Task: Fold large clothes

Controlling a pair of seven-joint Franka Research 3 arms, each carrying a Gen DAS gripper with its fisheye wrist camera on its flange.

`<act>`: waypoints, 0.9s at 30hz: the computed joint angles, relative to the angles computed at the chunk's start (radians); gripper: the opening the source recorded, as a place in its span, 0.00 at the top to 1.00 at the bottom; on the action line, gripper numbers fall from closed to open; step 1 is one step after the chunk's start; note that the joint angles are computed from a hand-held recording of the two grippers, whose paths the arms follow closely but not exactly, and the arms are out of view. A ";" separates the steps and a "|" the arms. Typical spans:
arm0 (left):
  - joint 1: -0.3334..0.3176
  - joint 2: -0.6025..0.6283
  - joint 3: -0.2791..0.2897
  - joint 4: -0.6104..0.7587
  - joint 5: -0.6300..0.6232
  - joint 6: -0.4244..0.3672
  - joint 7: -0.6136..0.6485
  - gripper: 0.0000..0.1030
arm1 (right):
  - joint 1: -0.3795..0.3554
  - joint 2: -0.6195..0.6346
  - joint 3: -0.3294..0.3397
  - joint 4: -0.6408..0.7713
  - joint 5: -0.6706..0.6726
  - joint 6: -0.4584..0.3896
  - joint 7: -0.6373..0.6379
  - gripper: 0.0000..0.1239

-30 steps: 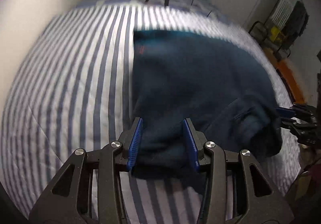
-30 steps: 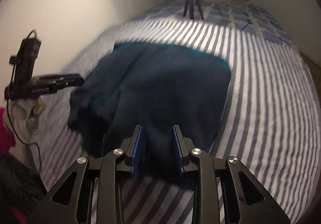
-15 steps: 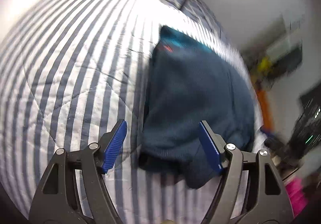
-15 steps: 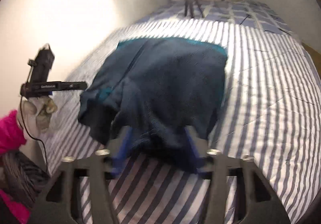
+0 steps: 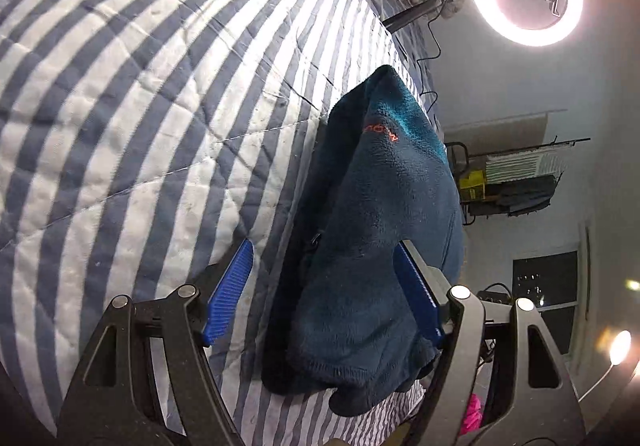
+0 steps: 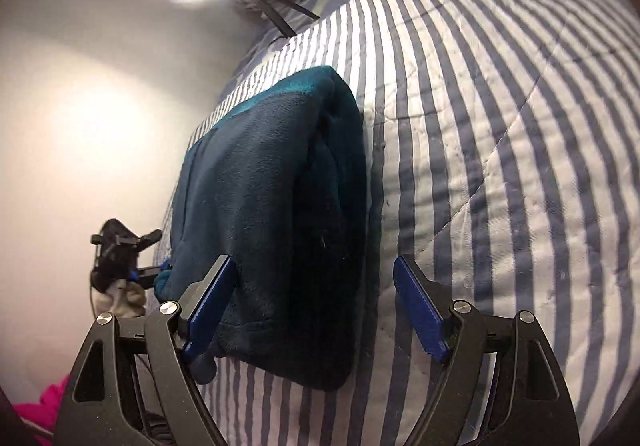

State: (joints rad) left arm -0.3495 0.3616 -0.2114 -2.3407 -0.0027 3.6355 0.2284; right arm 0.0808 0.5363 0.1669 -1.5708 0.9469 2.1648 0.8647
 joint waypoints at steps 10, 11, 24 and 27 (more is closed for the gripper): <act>0.024 0.081 0.000 0.141 0.089 -0.094 0.024 0.30 | -0.014 0.090 0.033 0.087 0.043 -0.058 0.044 0.35; 0.020 0.087 0.003 0.155 0.089 -0.107 0.029 0.32 | -0.013 0.092 0.037 0.087 0.049 -0.055 0.041 0.34; -0.358 0.067 0.343 0.287 -0.016 -0.369 0.138 0.76 | 0.033 0.100 0.051 0.115 0.020 -0.031 0.044 0.68; -0.487 0.070 0.479 0.327 0.031 -0.443 0.092 0.79 | 0.069 0.071 0.040 0.104 -0.027 0.023 0.028 0.73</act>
State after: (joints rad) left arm -0.8363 0.4314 0.2680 -2.0136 0.0278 3.1929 0.3205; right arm 0.1502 0.6070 0.2073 -1.4671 0.9199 2.1882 0.8923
